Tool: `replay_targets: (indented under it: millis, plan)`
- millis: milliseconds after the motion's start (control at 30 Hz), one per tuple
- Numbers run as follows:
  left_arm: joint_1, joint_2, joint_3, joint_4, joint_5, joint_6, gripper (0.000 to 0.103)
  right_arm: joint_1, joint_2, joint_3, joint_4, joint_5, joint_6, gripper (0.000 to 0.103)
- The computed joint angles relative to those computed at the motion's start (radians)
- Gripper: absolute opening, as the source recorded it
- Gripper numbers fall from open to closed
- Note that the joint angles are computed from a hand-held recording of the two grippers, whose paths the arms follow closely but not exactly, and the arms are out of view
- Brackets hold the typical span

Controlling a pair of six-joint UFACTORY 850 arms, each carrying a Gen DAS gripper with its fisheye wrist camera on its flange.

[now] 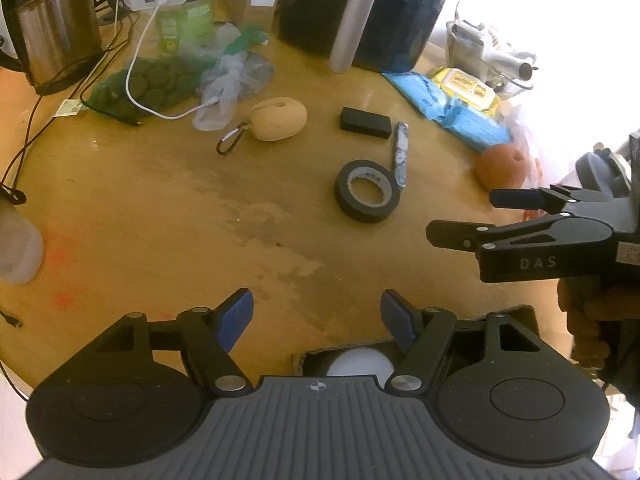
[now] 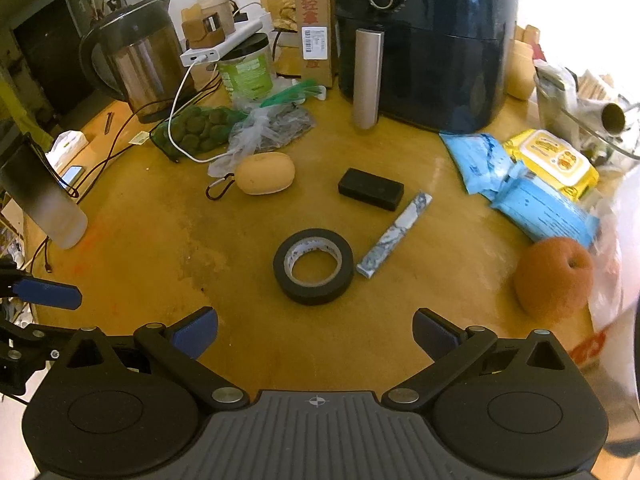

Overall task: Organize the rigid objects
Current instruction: 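Withdraw both grippers from the box back over the table, then close the right gripper on the black tape roll and lift it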

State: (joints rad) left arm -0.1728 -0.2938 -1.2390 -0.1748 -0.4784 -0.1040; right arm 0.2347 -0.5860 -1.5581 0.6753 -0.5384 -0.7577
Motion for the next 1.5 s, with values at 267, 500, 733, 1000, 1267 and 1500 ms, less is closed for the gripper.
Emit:
replay_targets:
  millis: [267, 500, 733, 1000, 1267, 1500]
  plan:
    - [0.016, 0.000, -0.002, 0.026, 0.003, -0.025, 0.070, 0.014, -0.061, -0.069, -0.017, -0.026, -0.026, 0.102]
    - [0.019, 0.008, 0.015, 0.072, 0.005, -0.066, 0.070, 0.022, -0.134, -0.151, -0.067, -0.064, -0.018, 0.095]
    - [0.032, 0.019, 0.035, 0.095, -0.001, -0.122, 0.070, 0.028, -0.201, -0.229, -0.071, -0.095, -0.051, 0.094]
    - [0.046, 0.037, 0.060, 0.151, -0.011, -0.207, 0.070, 0.043, -0.267, -0.306, -0.083, -0.095, -0.075, 0.094]
    - [0.058, 0.056, 0.083, 0.186, -0.014, -0.264, 0.070, 0.055, -0.336, -0.390, -0.137, -0.114, -0.044, 0.078]
    - [0.060, 0.060, 0.088, 0.199, -0.014, -0.287, 0.070, 0.060, -0.353, -0.402, -0.159, -0.114, -0.022, 0.076]
